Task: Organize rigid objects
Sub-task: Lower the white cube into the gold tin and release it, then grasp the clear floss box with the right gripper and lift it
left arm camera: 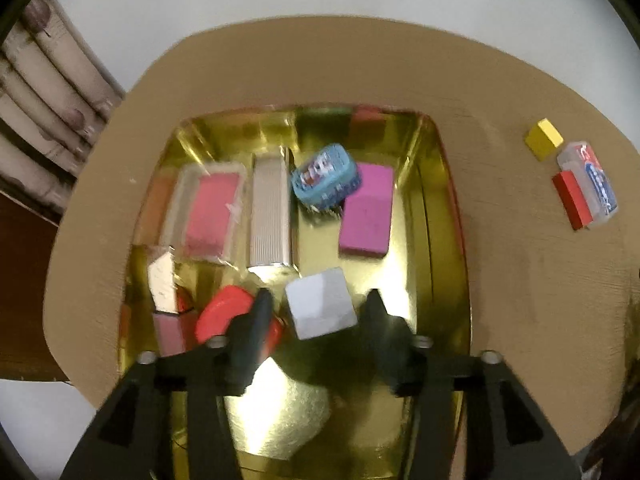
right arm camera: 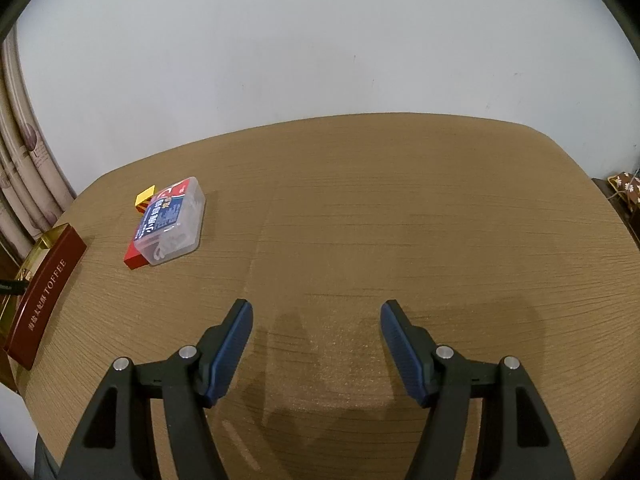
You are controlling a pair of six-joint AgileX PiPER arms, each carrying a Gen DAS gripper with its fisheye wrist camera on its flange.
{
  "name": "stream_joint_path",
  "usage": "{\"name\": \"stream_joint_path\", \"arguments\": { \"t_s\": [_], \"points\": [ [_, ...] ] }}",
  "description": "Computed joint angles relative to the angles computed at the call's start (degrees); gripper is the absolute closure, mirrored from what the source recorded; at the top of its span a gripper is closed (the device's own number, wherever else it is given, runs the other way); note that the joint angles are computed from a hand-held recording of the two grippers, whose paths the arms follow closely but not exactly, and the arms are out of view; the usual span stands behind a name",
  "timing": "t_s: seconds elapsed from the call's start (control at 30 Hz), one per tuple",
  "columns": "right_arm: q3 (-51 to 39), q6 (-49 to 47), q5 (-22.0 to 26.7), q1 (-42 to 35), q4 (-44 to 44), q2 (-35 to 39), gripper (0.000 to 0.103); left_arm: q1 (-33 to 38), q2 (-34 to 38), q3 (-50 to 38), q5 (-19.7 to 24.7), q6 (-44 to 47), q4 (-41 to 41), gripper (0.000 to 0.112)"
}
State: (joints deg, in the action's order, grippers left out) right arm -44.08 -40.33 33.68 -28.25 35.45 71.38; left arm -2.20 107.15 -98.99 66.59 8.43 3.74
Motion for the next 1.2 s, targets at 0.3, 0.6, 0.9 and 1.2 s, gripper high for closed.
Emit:
{"name": "stream_joint_path", "arguments": {
  "t_s": [0.3, 0.6, 0.9, 1.2],
  "points": [
    [-0.2, 1.6, -0.2, 0.4, -1.8, 0.3, 0.035, -4.5, -24.7, 16.8, -9.7, -2.4, -2.1, 0.024],
    [-4.3, 7.9, 2.9, 4.4, -7.2, 1.2, 0.034, -18.4, -43.8, 38.6, -8.5, -8.3, -3.6, 0.023],
    [-39.1, 28.7, 23.3, 22.8, -17.0, 19.1, 0.033, -20.3, -50.9, 50.7, -11.2, -9.7, -1.2, 0.023],
    [-58.5, 39.4, 34.7, 30.9, -28.7, 35.3, 0.033, -6.6, -47.9, 52.7, -11.4, 4.4, -13.9, 0.023]
  ]
}}
